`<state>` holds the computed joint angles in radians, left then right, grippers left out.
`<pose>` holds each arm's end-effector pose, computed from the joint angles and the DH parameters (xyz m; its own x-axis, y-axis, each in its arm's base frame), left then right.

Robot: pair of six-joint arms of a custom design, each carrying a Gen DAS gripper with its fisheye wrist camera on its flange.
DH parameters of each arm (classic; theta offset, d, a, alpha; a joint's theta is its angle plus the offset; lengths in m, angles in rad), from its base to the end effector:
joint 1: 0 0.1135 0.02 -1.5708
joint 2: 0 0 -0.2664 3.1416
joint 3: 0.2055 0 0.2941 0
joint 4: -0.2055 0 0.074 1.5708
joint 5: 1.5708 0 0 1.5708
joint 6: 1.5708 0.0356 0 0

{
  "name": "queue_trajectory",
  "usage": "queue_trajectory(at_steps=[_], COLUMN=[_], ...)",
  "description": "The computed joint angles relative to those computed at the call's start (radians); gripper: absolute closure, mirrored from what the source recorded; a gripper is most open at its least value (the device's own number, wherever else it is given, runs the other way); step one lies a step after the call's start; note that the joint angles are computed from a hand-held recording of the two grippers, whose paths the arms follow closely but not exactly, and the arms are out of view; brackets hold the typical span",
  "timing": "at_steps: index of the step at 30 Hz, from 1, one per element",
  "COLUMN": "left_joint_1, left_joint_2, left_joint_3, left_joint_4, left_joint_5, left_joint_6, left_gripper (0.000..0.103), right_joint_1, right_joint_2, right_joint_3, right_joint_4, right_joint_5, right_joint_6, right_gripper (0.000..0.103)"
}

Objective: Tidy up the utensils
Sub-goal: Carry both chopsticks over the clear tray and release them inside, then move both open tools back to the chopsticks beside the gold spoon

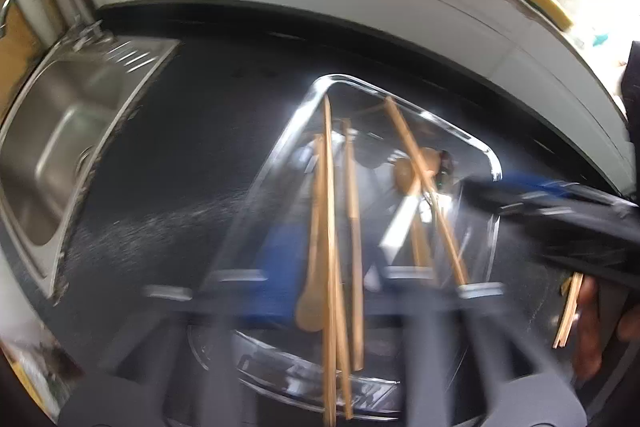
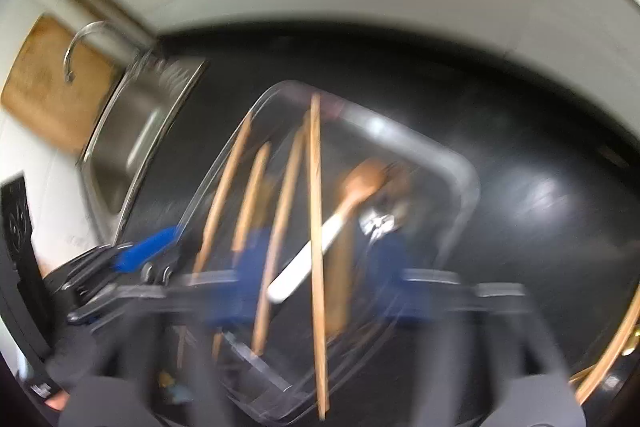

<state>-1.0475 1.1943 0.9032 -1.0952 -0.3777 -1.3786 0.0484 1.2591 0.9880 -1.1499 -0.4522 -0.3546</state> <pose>0.1287 -0.1968 0.2308 -0.8510 -0.3508 -0.3909 -0.3349 0.9357 -0.1108 0.2465 0.0275 0.2429 -0.8885 -0.3557 -0.2900 -0.4448 0.8230 0.3534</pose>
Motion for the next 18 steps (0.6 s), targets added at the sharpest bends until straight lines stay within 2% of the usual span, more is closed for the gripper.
queue_trajectory(at_steps=[2, 9, 14, 18], left_joint_1=[-0.035, -0.042, -0.131, -0.219], left_joint_2=[-0.061, -0.148, -0.112, -0.057], left_joint_3=[-0.004, 0.002, 0.068, 0.136], left_joint_4=[-0.033, -0.080, -0.149, -0.203], left_joint_5=[-0.077, -0.109, -0.163, -0.203], left_joint_6=[-0.057, -0.091, -0.163, -0.227], left_gripper=[0.008, 0.008, 0.008, 0.008], right_joint_1=[-0.070, -0.190, -0.256, -0.374], right_joint_2=[0.018, 0.003, -0.072, -0.130], right_joint_3=[0.037, 0.082, 0.086, 0.104], right_joint_4=[-0.007, -0.067, -0.156, -0.266], right_joint_5=[-0.016, -0.021, -0.040, -0.079], right_joint_6=[-0.042, -0.147, -0.220, -0.322], right_gripper=[0.017, 0.019, 0.019, 0.019])
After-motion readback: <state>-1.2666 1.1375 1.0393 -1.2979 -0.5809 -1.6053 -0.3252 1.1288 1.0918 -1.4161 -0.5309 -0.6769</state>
